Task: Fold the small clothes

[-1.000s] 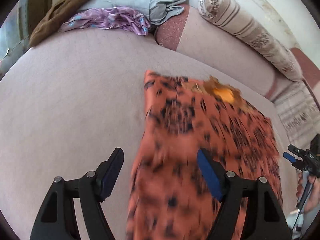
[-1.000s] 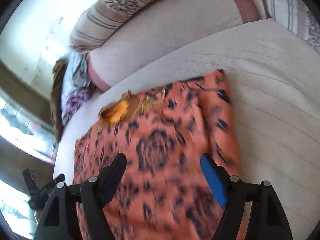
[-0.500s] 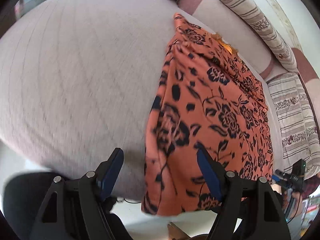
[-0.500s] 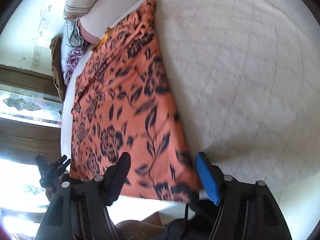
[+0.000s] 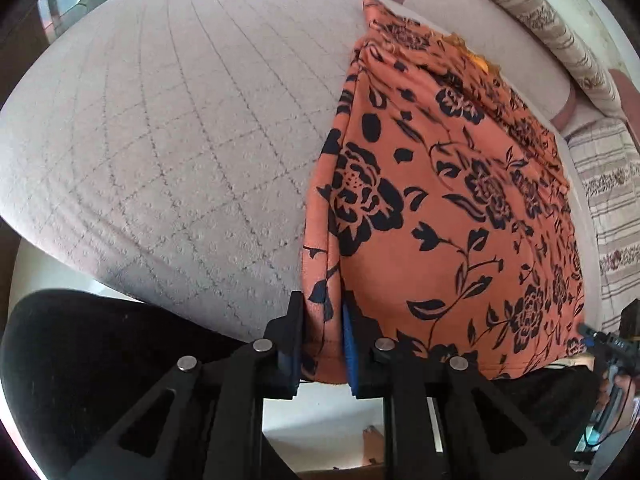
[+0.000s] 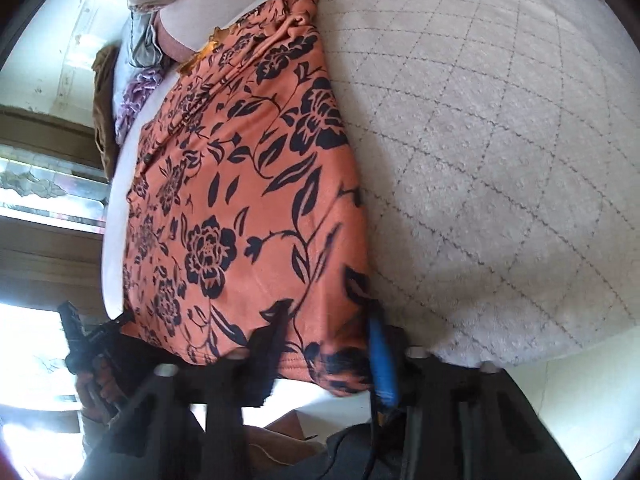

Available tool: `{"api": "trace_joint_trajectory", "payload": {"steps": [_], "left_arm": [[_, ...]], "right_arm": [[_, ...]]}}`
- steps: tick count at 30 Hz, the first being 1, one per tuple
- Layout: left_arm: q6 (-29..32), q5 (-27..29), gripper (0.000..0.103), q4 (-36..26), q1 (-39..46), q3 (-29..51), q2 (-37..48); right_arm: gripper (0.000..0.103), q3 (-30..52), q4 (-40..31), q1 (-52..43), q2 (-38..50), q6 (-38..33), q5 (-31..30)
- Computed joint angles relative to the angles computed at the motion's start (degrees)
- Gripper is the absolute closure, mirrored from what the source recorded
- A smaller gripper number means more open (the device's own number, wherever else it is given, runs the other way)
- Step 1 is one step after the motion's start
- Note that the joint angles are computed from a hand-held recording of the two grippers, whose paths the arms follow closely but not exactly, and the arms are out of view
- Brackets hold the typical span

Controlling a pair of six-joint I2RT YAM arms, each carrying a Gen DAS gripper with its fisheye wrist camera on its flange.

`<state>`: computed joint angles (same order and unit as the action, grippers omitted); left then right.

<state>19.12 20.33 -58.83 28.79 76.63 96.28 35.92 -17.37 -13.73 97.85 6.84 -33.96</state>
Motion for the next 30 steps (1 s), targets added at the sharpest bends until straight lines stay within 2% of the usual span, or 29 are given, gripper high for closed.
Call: {"api": "trace_joint_trajectory", "payload": {"steps": [1,3,4,5,6,7,8,11,13,14,16,18,20,21,23,26,28,30], "left_arm": [[-0.57,-1.28,0.07,1.02,-0.65,-0.8,-0.07],[-0.97,-1.76,0.061,1.54,-1.5,-1.26,0.28],[-1.46,-2.38,0.062,1.51,-2.06,-1.14,0.03],[-1.31,-3.08,0.067,1.71,-2.56,-1.27,-0.33],[-1.04,-2.95,0.097,1.69,-2.78,-0.97,-0.25],[-0.65,-0.03,0.097,-0.17,-1.92,0.68,0.64],[-1.41,1.7,0.097,-0.86,-1.44,1.69,0.31],[-1.91,4.33,0.097,-0.51,-0.64,2.88,-1.05],[-1.04,1.35,0.093,-1.52,-1.9,3.1,1.97],[-0.89,-0.48,0.093,-1.33,-2.31,2.74,3.6],[-1.15,0.11,0.092,1.61,-2.34,0.44,2.76],[-0.69,-0.15,0.088,0.81,-2.88,1.29,2.36],[-1.24,-0.38,0.09,1.27,-3.55,1.73,3.18],[-1.98,-0.12,0.097,0.73,-4.05,3.05,4.13],[-2.32,1.41,0.097,-1.81,-4.13,7.29,5.63],[-3.06,5.76,0.097,-3.41,-3.03,12.22,5.77],[-3.89,4.97,0.097,-4.22,-3.08,13.77,8.51],[-4.57,1.96,0.097,-6.16,-4.08,14.74,12.65]], "right_arm": [[0.066,-0.26,0.5,-0.48,0.44,0.41,-0.06],[0.065,0.23,0.9,-1.1,2.02,1.89,-0.4],[0.064,0.91,-0.05,-0.33,2.09,1.02,0.38],[0.063,1.18,-0.65,0.55,1.73,0.21,1.4],[0.063,1.17,-0.73,1.18,1.54,-0.25,1.95],[0.072,1.32,-1.12,1.43,1.57,-0.9,2.33],[0.097,1.57,-1.93,1.6,1.35,-1.77,2.71],[0.098,0.15,-2.18,-1.77,-2.67,-1.18,-1.68],[0.097,0.53,-3.68,-2.8,-3.19,-2.03,-3.82],[0.094,1.03,-4.08,-2.42,-1.63,-2.47,-3.95],[0.088,2.72,-3.71,-0.33,5.04,-1.87,-0.97],[0.085,3.68,-3.9,-1.05,6.33,-1.03,-2.62],[0.082,3.62,-3.75,-0.38,5.32,-2.11,-1.73],[0.082,3.66,-3.66,0.11,6.15,-2.68,-1.54],[0.096,5.47,-5.22,0.62,7.59,-3.2,-0.95],[0.097,7.01,-7.93,-1.76,3.94,-3.64,-4.74],[0.097,7.81,-7.66,-3.26,1.96,-2.73,-6.55],[0.097,8.22,-6.22,-2.63,5.13,-1.59,-6.66]]}}
